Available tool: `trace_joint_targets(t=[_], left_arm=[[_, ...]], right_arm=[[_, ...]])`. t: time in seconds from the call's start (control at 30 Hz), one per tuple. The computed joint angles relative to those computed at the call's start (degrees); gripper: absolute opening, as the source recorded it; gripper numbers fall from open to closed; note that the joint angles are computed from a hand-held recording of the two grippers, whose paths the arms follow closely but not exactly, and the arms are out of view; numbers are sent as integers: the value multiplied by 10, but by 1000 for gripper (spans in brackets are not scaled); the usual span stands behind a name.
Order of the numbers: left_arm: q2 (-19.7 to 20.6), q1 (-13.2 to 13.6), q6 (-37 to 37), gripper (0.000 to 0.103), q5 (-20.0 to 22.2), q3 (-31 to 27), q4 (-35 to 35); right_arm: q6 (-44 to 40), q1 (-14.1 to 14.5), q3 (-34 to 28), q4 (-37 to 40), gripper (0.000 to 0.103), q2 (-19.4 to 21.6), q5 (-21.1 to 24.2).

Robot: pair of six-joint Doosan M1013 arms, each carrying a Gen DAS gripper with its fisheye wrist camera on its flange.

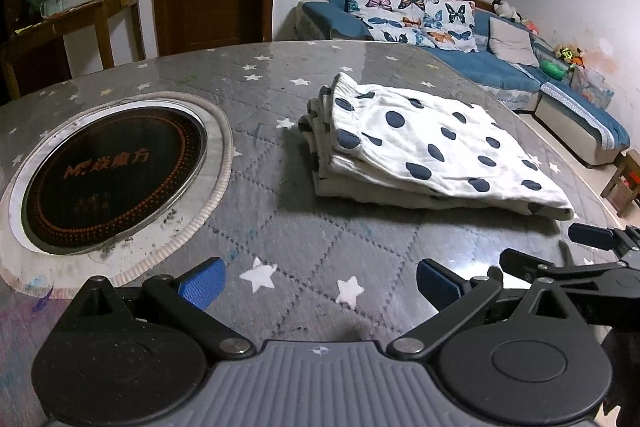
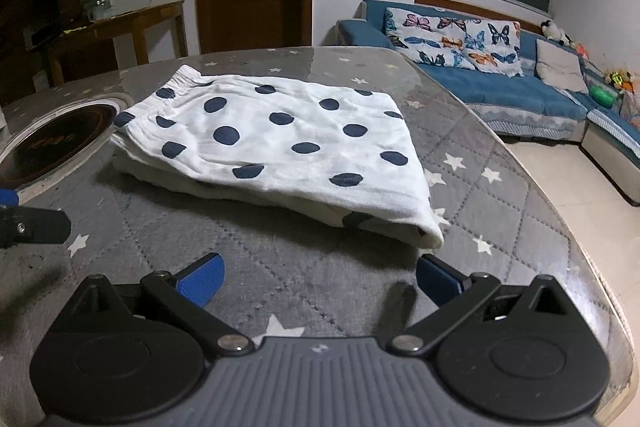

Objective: Fold clothes

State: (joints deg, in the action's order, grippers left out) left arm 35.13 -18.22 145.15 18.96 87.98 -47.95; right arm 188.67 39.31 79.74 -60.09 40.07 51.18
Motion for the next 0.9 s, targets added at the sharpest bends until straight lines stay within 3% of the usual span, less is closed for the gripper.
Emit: trace_joint_targets(t=[0.9], left_arm=[[-1, -6, 3, 103, -1, 1, 2]], right_arm=[[26, -9, -6, 2, 103, 6, 10]])
